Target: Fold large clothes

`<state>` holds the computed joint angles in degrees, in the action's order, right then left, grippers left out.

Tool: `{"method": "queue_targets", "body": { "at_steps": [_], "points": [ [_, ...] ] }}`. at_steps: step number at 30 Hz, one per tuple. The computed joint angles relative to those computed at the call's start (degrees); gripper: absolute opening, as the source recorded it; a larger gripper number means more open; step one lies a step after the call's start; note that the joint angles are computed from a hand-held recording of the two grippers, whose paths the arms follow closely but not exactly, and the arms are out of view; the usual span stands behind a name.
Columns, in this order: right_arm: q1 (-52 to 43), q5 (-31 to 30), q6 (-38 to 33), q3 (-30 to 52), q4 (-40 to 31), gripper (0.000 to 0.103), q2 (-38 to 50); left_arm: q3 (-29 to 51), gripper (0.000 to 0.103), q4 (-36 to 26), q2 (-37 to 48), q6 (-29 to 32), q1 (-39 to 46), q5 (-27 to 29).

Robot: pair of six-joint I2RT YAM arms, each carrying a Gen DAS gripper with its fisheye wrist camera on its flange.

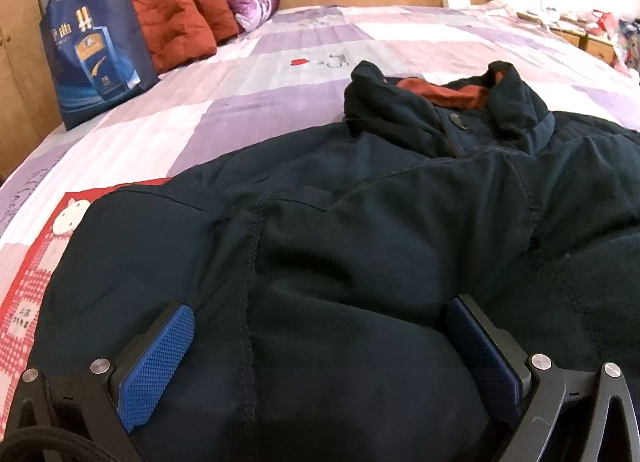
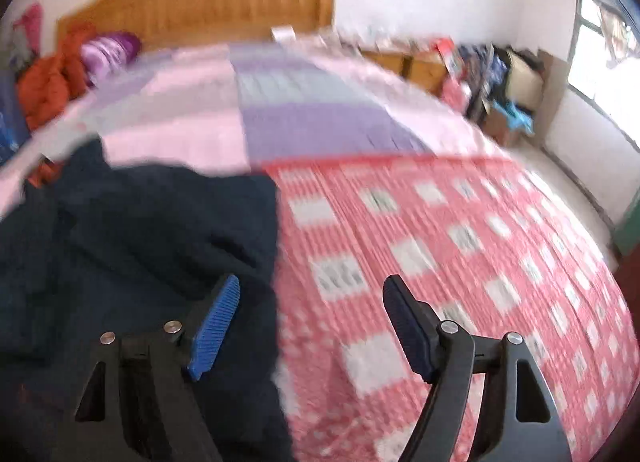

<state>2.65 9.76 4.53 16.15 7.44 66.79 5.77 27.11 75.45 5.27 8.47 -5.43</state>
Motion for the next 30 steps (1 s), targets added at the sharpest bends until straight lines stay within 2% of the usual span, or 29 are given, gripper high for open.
{"method": "queue_targets", "body": {
  "at_steps": [2,4,6,7,8,9,11,12,13,14,16,19,21,23,25,26,28,30],
  "points": [
    [3.7,3.5,1.1,2.1,1.2,0.078,0.7,-0.1,0.103,0.5,0.3,0.0,0.0,-0.1],
    [5.5,6.3,1.5,6.0,3.6,0.078,6.1,-0.2,0.103,0.7,0.3,0.0,-0.2,-0.3],
    [3.3,3.7,0.7,11.4,2.2,0.078,15.2,-0.4,0.103,1.0,0.3,0.1,-0.3,-0.5],
    [2.5,3.2,0.5,14.8,-0.9,0.078,21.4,-0.4,0.103,1.0,0.3,0.1,-0.3,-0.6],
    [-0.1,1.0,-3.6,16.0,-3.4,0.078,25.2,-0.5,0.103,1.1,0.3,0.2,-0.4,-0.6],
    [-0.9,1.1,-3.7,15.6,-2.2,0.078,26.0,-0.5,0.103,1.2,0.4,0.2,-0.4,-0.6],
    [-2.6,2.9,-3.3,11.7,-0.1,0.078,21.8,-0.7,0.103,1.7,0.6,0.5,-0.1,-0.3],
    [-1.1,7.8,-2.6,11.1,-0.4,0.078,21.2,-0.6,0.103,1.7,0.7,0.4,0.0,-0.1],
    [0.8,15.3,-1.1,10.8,-1.0,0.077,21.5,-0.7,0.103,1.8,0.8,0.4,0.2,0.2],
    [0.4,15.7,0.0,10.1,-1.3,0.073,20.4,-0.7,0.103,1.9,0.8,0.2,0.1,0.1],
    [-0.5,8.6,3.9,5.4,-0.1,0.073,11.0,-1.0,0.103,2.8,1.1,0.1,-0.1,0.0],
    [10.2,7.8,9.1,1.8,-1.9,0.073,-1.2,-1.2,0.103,3.7,1.7,0.0,-0.4,-0.4],
    [22.2,8.4,12.0,2.8,-3.1,0.073,-2.7,-1.2,0.103,3.7,1.7,-0.1,-0.8,-1.0],
    [35.2,8.9,13.9,6.8,-2.2,0.073,2.9,-1.0,0.103,3.0,1.5,-0.2,-1.6,-2.0],
    [43.1,10.0,13.9,11.4,-1.7,0.073,10.9,-0.6,0.103,2.1,1.3,-0.4,-1.8,-2.5],
    [46.1,12.5,14.2,13.9,-2.0,0.073,15.2,-0.5,0.103,1.7,1.1,-0.4,-1.8,-2.5],
    [48.4,16.5,14.7,16.5,-2.4,0.073,21.0,-0.3,0.103,1.0,0.7,-0.6,-1.6,-2.4],
    [44.2,16.4,14.9,13.6,-0.7,0.073,20.9,-0.2,0.103,0.1,0.2,-0.8,-1.4,-2.0]
  ]
}}
